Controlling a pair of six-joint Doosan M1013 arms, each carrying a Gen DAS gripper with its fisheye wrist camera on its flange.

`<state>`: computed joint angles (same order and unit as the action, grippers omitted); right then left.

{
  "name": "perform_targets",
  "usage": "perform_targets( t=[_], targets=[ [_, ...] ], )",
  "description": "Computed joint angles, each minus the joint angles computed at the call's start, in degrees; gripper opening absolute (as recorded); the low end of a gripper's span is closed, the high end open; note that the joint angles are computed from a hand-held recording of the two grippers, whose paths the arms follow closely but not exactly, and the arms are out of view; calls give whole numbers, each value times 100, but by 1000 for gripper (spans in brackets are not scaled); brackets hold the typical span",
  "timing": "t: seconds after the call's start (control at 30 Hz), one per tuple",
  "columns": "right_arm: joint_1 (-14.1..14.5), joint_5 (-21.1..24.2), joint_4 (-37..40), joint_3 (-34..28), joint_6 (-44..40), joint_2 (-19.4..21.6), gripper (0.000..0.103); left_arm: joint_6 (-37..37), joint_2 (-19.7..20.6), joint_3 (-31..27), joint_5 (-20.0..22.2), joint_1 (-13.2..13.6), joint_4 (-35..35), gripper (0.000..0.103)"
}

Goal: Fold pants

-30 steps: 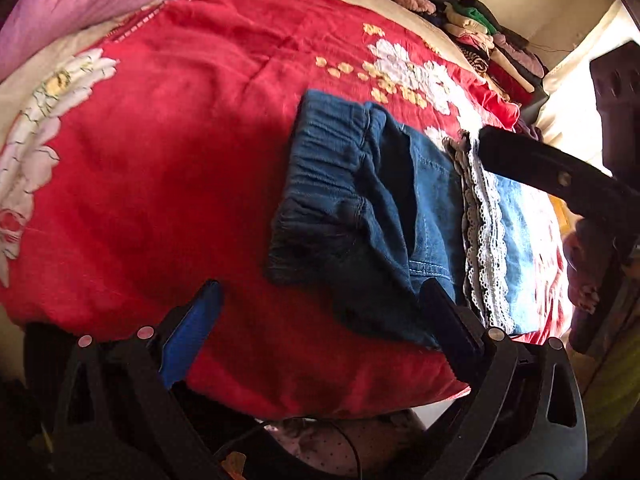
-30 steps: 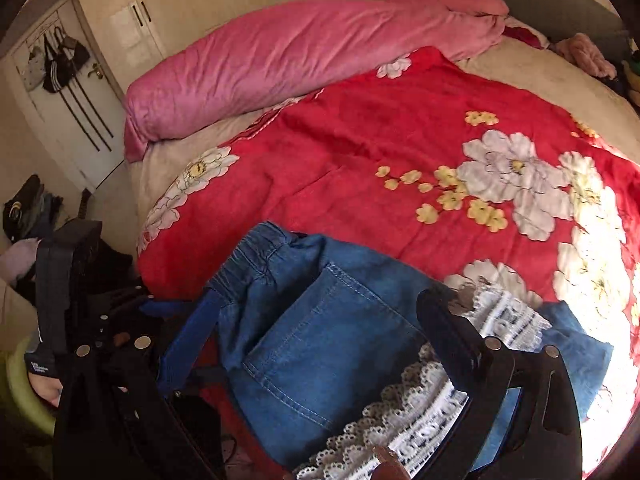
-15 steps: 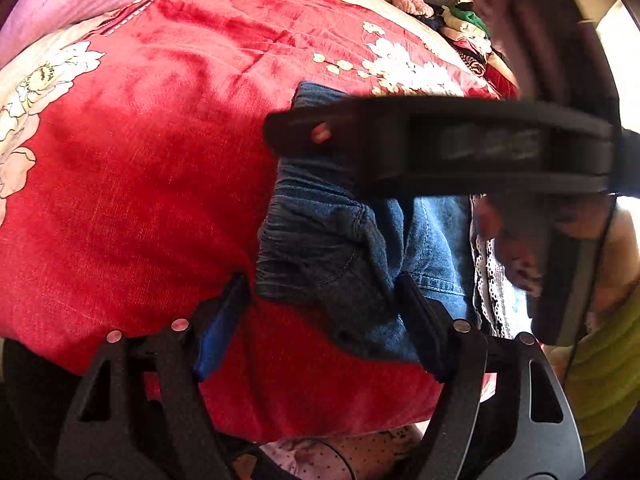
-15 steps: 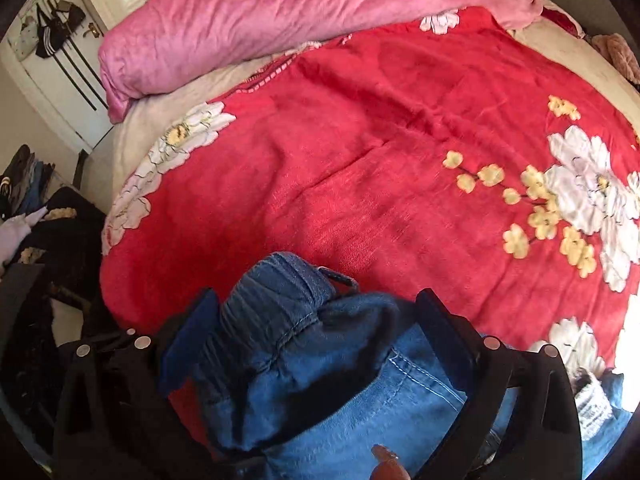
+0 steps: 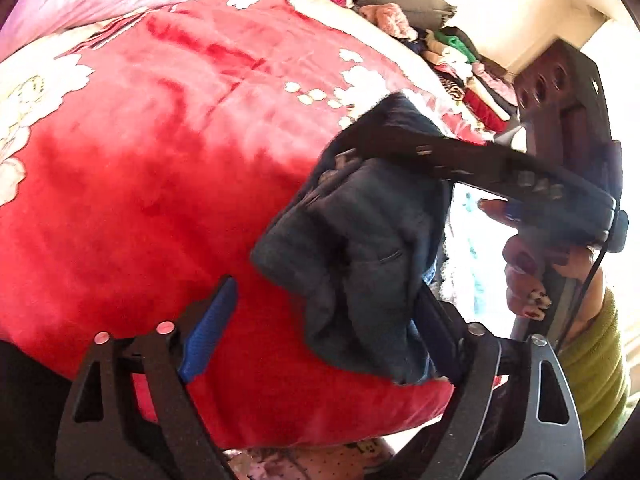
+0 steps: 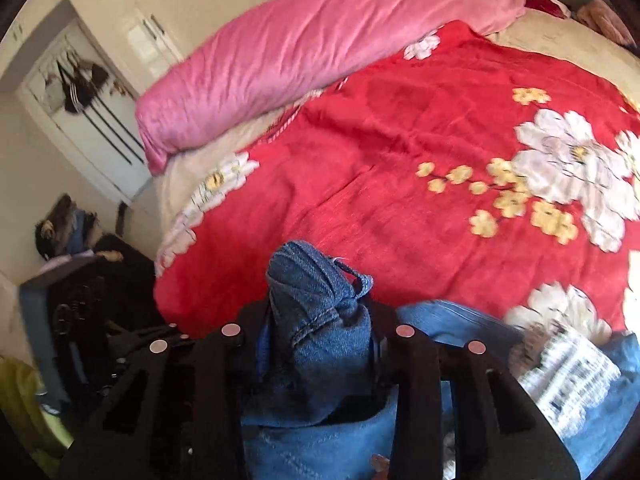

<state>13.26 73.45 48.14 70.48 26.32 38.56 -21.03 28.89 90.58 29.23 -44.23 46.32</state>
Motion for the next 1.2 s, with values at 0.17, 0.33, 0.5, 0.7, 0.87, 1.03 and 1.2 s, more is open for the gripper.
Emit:
perform_targets(
  t=[0.17, 0.33, 0.5, 0.7, 0.87, 1.03, 1.2],
  targets=[
    [-372, 216, 440, -31, -7, -37, 31, 703, 199, -342, -418, 106, -494, 84],
    [-691, 205, 728, 40, -132, -110, 35, 1725, 454, -866, -919, 129, -1129, 59],
    [-1139, -283, 1123, 413, -35, -299, 80, 2776, 753, -1508, -549, -78, -1251, 60],
    [-1419, -731, 693, 782, 625, -450, 86, 4637, 1162, -2174, 79, -186, -2517, 68],
    [-1325, -578, 459, 827, 711, -394, 95, 4855, 1244, -2291, 422, -240, -2596, 73],
    [-1103, -593, 170, 899, 606, -388, 43, 4793, 1224, -2269, 661, -332, -2421, 77],
    [-1247, -639, 529, 1082, 324, -523, 41, 4797, 1183, -2192, 539, -295, -2515, 79]
  ],
)
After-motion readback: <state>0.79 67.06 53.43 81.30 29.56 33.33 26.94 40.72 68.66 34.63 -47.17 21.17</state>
